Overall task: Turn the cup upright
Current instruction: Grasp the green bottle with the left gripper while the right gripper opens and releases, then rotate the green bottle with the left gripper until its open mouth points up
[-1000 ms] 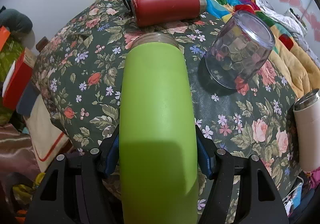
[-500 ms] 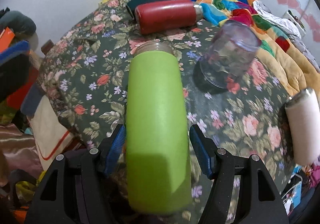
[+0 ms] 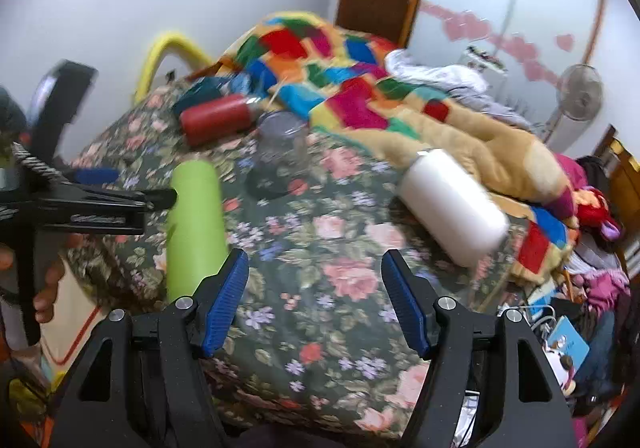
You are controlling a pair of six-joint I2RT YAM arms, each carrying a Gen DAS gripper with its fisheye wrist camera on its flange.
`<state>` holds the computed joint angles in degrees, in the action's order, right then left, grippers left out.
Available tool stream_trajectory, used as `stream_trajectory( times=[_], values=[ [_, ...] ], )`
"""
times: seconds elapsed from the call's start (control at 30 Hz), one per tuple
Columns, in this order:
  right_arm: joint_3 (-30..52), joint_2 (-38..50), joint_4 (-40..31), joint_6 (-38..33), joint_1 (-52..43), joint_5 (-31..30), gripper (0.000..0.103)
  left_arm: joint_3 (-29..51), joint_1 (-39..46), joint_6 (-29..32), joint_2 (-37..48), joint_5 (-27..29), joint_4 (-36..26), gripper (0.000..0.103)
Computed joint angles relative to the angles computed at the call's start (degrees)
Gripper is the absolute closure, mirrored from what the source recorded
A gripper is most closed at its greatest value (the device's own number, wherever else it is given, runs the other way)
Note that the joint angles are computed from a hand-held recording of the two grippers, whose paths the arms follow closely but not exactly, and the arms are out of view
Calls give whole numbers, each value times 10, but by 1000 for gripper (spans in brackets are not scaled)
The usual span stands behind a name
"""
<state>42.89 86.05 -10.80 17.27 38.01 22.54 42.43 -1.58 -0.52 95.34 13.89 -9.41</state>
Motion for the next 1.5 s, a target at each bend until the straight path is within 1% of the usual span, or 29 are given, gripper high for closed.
stream_trajectory(
  times=[0.07,0.1,0.13,0.2,0.3,0.4,0.47,0.5,0.53,0.57,0.6,0.63,0.7,0.8,0.9,1.0,1.1,1.17,1.3,1.4,1.5],
  values=[
    [-26,-29,14,7,-5,4,37,30,-8,-23,33,12,-29,3],
    [-35,-37,18,12,-3,12,37,44,-10,-34,47,19,-43,8],
    [-43,-45,21,16,0,18,37,60,-11,-47,63,28,-59,11],
    [-60,-59,31,28,8,28,37,78,-14,-76,84,49,-72,11],
    [-88,-88,47,45,13,12,37,110,-24,-100,116,60,-94,11],
    [-107,-111,56,54,18,4,37,145,-32,-132,153,51,-118,11],
    [-115,-122,55,60,25,9,37,160,-35,-142,172,49,-124,11],
    [-120,-128,54,65,30,15,37,167,-37,-152,182,45,-126,13],
    [-125,-135,51,71,35,22,37,172,-37,-159,190,42,-127,18],
    [-129,-140,50,73,37,25,37,171,-38,-168,190,36,-122,18],
    [-133,-144,47,76,40,29,37,170,-44,-174,186,20,-118,20],
    [-137,-149,44,81,43,35,37,172,-47,-178,185,9,-121,25],
    [-144,-157,37,86,46,41,37,166,-52,-189,179,-10,-112,31],
    [-153,-168,31,91,45,40,37,154,-61,-193,172,-25,-94,31],
    [-159,-178,23,97,39,37,37,133,-70,-182,156,-41,-76,34],
    [-165,-190,18,100,36,38,37,114,-76,-173,134,-37,-62,37],
    [-167,-200,15,100,27,34,37,96,-78,-149,87,-19,-67,39],
    [-168,-202,16,98,22,30,37,79,-85,-131,47,-16,-69,40],
    [-167,-207,19,98,23,32,37,41,-110,-99,-41,-43,-63,40],
    [-167,-205,23,96,23,31,37,42,-130,-81,-71,-64,-66,40],
    [-164,-197,28,95,22,28,37,45,-149,-66,-83,-89,-61,40]
  ],
)
